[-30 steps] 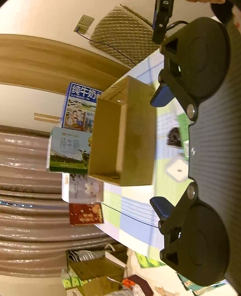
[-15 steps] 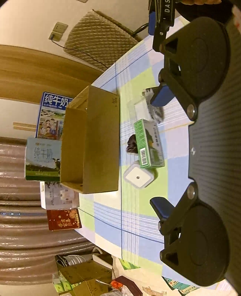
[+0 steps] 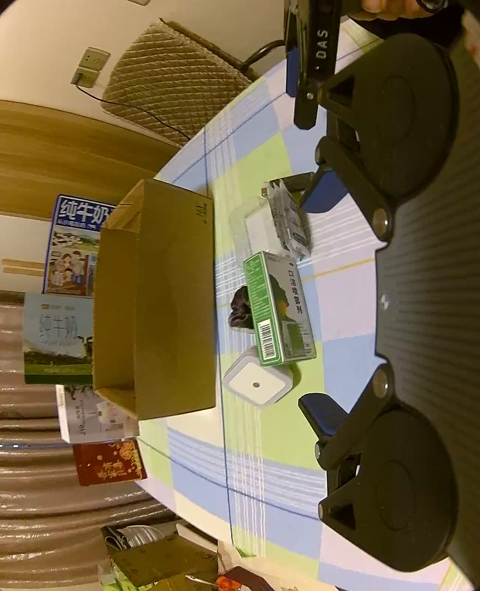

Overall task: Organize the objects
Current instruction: 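Move both grippers back toward the remaining items on the table, then grasp the black lighter with the right gripper while the left grasps the clear stick packets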

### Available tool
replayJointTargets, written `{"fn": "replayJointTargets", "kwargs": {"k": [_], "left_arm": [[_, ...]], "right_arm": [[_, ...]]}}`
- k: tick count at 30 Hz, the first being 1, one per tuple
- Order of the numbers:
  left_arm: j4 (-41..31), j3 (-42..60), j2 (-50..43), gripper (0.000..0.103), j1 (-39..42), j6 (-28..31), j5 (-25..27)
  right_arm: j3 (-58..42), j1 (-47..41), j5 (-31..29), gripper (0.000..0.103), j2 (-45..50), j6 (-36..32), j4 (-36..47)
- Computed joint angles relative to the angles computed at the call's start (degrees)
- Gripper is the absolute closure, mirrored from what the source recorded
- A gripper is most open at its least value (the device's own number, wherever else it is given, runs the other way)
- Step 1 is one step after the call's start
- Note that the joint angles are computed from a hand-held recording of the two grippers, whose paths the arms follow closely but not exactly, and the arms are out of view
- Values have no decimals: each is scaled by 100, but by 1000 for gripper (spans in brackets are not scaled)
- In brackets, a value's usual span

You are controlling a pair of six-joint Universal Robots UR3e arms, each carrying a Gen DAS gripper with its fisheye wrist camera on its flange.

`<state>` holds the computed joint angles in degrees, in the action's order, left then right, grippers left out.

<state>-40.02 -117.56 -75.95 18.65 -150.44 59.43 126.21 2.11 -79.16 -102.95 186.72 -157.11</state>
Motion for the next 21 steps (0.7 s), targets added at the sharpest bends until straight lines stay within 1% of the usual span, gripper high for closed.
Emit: {"fn": "replayJointTargets", "kwargs": {"k": [3,11,16,21], "left_arm": [[322,48,-392,1,-214,-98,195],[990,250,-1359,1,-622,-295,488],[1178,408,-1794,1,-756,-366,564],[1284,500,-2055,1,-820,-343,562]], "right_arm": [[-127,7,3,57,477,-72,-205],[-598,-15,129,60,1675,-94,-639],[-987,64,79,67,2269,-160,-700],[-1256,205,-58,68,2642,-252,-884]]}}
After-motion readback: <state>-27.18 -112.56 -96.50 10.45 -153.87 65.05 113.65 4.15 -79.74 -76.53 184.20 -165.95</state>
